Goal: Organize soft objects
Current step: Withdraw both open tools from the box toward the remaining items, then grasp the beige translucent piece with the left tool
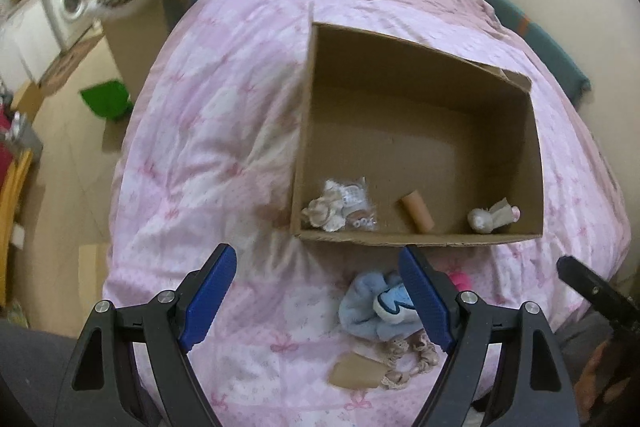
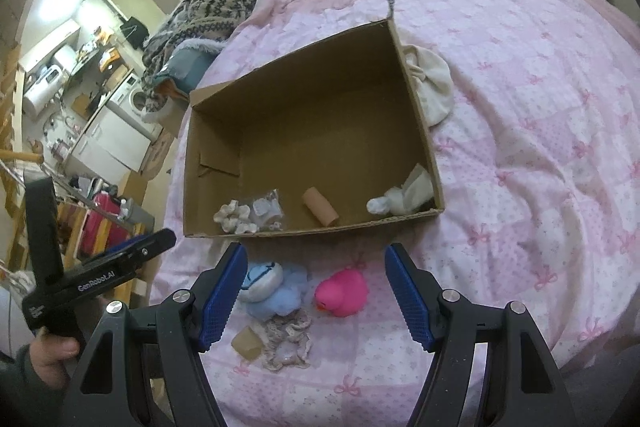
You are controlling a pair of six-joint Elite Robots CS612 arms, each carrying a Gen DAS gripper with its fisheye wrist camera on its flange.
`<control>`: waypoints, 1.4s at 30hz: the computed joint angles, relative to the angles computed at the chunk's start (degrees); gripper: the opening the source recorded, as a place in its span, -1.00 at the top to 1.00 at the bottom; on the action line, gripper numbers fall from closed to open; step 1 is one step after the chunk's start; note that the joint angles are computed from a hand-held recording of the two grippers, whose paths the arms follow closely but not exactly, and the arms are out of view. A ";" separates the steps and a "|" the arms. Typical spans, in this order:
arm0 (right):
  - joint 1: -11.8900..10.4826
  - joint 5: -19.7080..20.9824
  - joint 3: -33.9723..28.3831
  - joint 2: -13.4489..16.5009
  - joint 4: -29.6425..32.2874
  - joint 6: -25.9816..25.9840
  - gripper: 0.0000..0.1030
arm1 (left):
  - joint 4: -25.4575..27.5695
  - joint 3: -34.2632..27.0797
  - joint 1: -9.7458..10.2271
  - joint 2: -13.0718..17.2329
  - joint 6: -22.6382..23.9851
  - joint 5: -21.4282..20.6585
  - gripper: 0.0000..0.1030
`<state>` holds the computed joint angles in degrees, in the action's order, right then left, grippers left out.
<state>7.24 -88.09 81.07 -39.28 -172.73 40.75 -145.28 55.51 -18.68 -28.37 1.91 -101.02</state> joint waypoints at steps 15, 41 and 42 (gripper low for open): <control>-0.34 3.20 -0.99 0.69 4.45 1.99 -0.46 | 21.46 -0.25 -0.50 0.81 4.47 -3.23 -0.42; -2.71 12.87 -1.12 2.67 3.97 10.48 -0.46 | 17.60 0.40 -0.04 -1.33 6.87 -5.38 0.83; -2.71 13.17 -1.44 2.86 4.61 10.52 -0.46 | 17.04 0.03 0.10 -1.40 6.81 -5.24 0.83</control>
<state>4.52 -74.92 79.63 -36.42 -168.12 51.27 -128.24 55.54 -18.58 -29.77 8.72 -106.27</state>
